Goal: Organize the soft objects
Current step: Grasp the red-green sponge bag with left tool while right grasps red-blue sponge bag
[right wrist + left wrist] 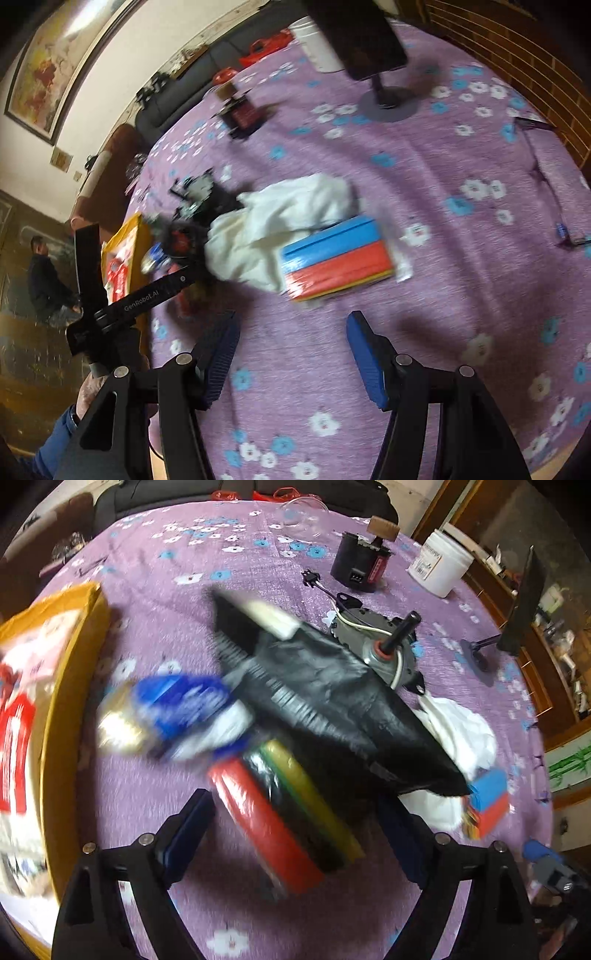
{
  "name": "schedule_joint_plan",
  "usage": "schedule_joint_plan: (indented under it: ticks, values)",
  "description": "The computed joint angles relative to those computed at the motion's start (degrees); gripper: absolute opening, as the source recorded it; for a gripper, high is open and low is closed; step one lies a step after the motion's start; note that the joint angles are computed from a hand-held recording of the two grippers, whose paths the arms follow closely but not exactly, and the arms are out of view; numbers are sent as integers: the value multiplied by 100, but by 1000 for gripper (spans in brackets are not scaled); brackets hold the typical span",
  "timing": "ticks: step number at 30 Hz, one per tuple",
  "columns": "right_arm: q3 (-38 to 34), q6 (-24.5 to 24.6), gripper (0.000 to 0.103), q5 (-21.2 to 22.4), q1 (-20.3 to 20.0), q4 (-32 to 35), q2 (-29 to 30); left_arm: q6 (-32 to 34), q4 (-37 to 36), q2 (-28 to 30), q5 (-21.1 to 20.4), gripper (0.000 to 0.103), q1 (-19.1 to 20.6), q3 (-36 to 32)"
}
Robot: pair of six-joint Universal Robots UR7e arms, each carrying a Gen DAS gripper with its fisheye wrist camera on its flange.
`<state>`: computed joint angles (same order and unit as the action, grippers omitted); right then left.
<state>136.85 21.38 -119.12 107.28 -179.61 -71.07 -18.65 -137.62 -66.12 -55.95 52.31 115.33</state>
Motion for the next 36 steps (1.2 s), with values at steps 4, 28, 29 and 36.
schedule_joint_plan:
  ticks: [4, 28, 29, 36]
  values:
    - [-66, -238, 64, -154, -197, 67, -125, 290, -134, 17, 445, 72, -145, 169]
    - [-55, -1264, 65, 431, -226, 820, 262, 738, 203, -974, 492, 56, -423, 1126]
    - [-73, -1353, 67, 290, -142, 751, 318, 743, 208, -974, 487, 56, -423, 1125]
    - [-601, -2724, 78, -882, 462, 498, 1126, 913, 304, -723, 496, 79, -400, 938]
